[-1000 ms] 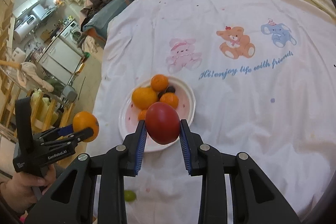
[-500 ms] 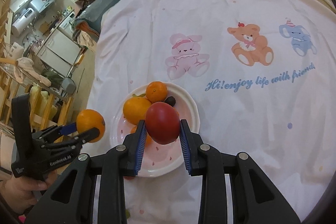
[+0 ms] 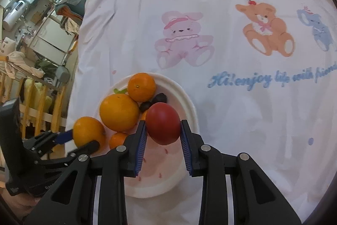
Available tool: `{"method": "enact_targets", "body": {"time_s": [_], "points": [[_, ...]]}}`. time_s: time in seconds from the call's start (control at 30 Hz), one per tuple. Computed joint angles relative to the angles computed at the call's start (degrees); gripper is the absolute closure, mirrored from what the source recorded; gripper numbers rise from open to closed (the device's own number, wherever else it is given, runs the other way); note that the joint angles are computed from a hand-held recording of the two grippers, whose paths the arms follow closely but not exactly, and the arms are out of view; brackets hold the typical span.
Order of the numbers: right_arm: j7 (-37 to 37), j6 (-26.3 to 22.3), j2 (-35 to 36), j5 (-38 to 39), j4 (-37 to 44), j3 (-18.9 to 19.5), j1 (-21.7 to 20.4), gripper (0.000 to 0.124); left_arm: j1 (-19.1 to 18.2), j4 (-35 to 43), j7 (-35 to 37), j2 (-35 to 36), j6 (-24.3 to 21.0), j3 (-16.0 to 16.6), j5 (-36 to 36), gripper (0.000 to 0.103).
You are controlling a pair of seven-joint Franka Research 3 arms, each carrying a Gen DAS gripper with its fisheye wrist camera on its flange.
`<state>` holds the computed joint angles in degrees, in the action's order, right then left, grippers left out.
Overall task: Organize fruits
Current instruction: 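Lower the tomato and the orange onto the plate and open both tools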
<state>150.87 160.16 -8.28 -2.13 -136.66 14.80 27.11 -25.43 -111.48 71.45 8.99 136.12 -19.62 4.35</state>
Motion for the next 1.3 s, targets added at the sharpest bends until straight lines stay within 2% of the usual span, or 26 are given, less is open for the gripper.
{"method": "enact_targets", "body": {"time_s": [0.33, 0.43, 0.47, 0.5, 0.53, 0.57, 0.63, 0.73, 0.97, 1.03, 1.07, 1.1, 1.3], "points": [[-6.0, 4.9, 5.0, 3.1, 3.7, -1.5, 1.8, 0.088, 0.2, 0.5, 0.9, 0.7, -0.2, -0.2, -1.2, 0.052], [-9.6, 6.2, 6.1, 6.7, 4.3, -2.1, 2.7, 0.087, 0.2, 0.9, 1.3, 1.0, -0.4, -0.2, -1.5, 0.051], [-9.7, 5.6, 6.3, 6.8, 4.7, -2.2, 2.8, 0.081, 0.2, 1.1, 1.3, 1.1, -0.7, -0.2, -1.7, 0.051], [-9.4, 5.6, 6.3, 6.2, 4.8, -2.2, 2.8, 0.054, 0.3, 1.4, 1.0, 1.3, -1.1, -0.2, -2.0, 0.050], [-7.8, 5.8, 6.0, 4.1, 4.7, -2.8, 3.3, 0.035, 0.3, 1.5, 0.7, 1.4, -1.3, -0.2, -2.3, 0.050], [-2.8, 6.8, 5.1, -2.1, 4.0, -1.8, 1.8, 0.033, 0.4, 1.6, 0.6, 1.4, -1.4, -0.2, -2.8, 0.050], [3.6, 5.6, 3.7, -9.4, 3.7, -1.0, 0.1, 0.033, 0.5, 1.8, 1.2, 1.5, -2.0, -0.4, -3.6, 0.050], [9.2, 6.3, 1.7, -12.8, 1.9, -0.3, -1.8, 0.033, 0.3, 1.3, 1.8, 1.1, -2.0, -0.5, -3.4, 0.049], [12.5, 7.7, -0.9, -11.4, -0.7, 1.3, -4.5, 0.033, 0.4, 0.4, 2.3, 0.2, -2.0, -0.5, -4.6, 0.049], [11.9, 7.3, -1.1, -10.8, -0.6, 1.6, -4.6, 0.033, 0.9, 0.1, 3.3, 0.1, -0.7, -0.6, -6.7, 0.036], [11.7, 7.1, -1.2, -10.9, -0.5, 1.9, -4.7, 0.033, 1.0, -0.6, 3.3, -0.5, 0.6, -0.5, -7.1, 0.023], [11.6, 6.8, -1.4, -11.0, -0.4, 2.2, -4.8, 0.033, 0.8, -1.3, 2.7, -1.2, 2.0, -0.4, -6.7, 0.015], [13.0, 5.9, -3.9, -11.7, -1.4, 3.8, -5.5, 0.033, 0.3, -3.5, 1.2, -3.7, 6.7, 0.0, -4.0, 0.015]]}}
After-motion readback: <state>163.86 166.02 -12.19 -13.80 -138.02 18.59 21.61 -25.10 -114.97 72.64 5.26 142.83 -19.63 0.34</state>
